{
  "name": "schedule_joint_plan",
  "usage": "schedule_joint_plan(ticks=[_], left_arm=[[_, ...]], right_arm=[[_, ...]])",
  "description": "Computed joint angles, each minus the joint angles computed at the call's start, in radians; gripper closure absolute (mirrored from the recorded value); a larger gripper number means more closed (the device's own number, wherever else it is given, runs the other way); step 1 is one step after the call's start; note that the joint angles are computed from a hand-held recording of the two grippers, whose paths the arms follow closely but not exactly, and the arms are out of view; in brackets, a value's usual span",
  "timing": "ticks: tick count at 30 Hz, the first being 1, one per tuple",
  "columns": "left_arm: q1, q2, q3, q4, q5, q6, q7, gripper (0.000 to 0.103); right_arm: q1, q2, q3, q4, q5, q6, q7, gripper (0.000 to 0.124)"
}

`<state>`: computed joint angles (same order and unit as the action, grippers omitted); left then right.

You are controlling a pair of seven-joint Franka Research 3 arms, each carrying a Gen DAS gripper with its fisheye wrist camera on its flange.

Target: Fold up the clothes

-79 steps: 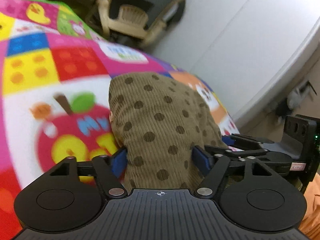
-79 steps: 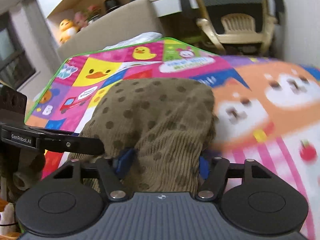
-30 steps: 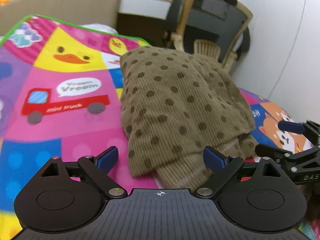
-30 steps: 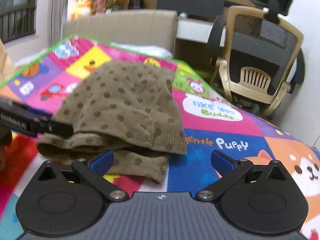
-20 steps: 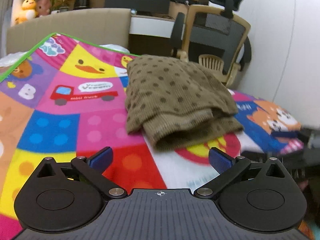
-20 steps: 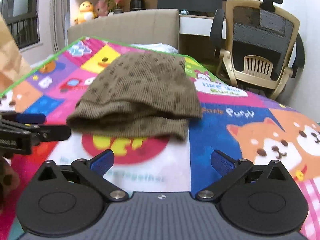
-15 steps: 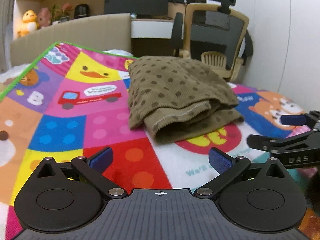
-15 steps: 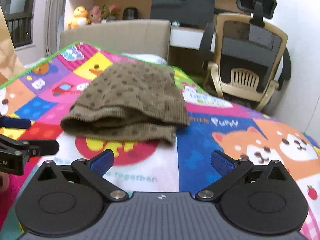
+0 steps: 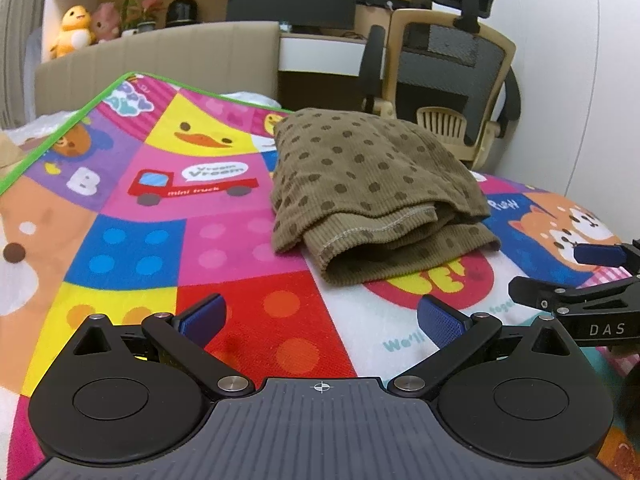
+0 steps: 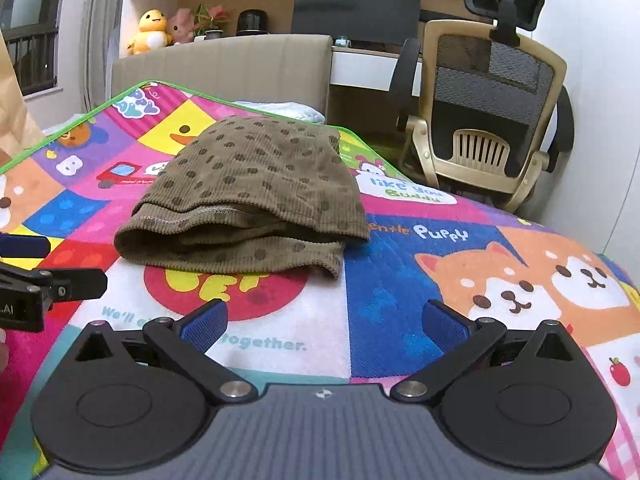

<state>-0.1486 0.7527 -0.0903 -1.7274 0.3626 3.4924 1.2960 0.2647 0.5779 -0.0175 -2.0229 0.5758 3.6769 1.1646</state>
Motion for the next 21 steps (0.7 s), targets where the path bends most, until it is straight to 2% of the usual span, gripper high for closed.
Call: schedule_joint_plan(ticks=[3,9,14,19,21], left_arm=[[-0.005,-0.002,0.004,-0.003,-0.008,0.001,-0.001,0.000],[0.038,0.001,-0.037,-0.008,0.028,0.013,-0.015,0.000],[0.042,0.002,-0.040,-0.003,0.039,0.003,-0.024,0.000],[-0.022,-0.006,0.025,-0.007,-0.018,0.000,-0.014,0.000],[-0.087,-0.012,0.091,-0.019,-0.083,0.013,-0.003,0.000]], right_arm=[[-0.013,-0.001,0.010,-0.003,-0.011,0.000,0.014,0.021],[-0.030,-0.001,0.024,-0.016,-0.049,0.032,0.040,0.021],[-0.019,0.000,0.015,-0.012,-0.040,0.026,0.031,0.021],[0.022,0.008,-0.015,0.004,0.006,0.012,-0.024,0.021],[0.038,0.011,-0.026,0.013,0.027,0.000,-0.055,0.021]])
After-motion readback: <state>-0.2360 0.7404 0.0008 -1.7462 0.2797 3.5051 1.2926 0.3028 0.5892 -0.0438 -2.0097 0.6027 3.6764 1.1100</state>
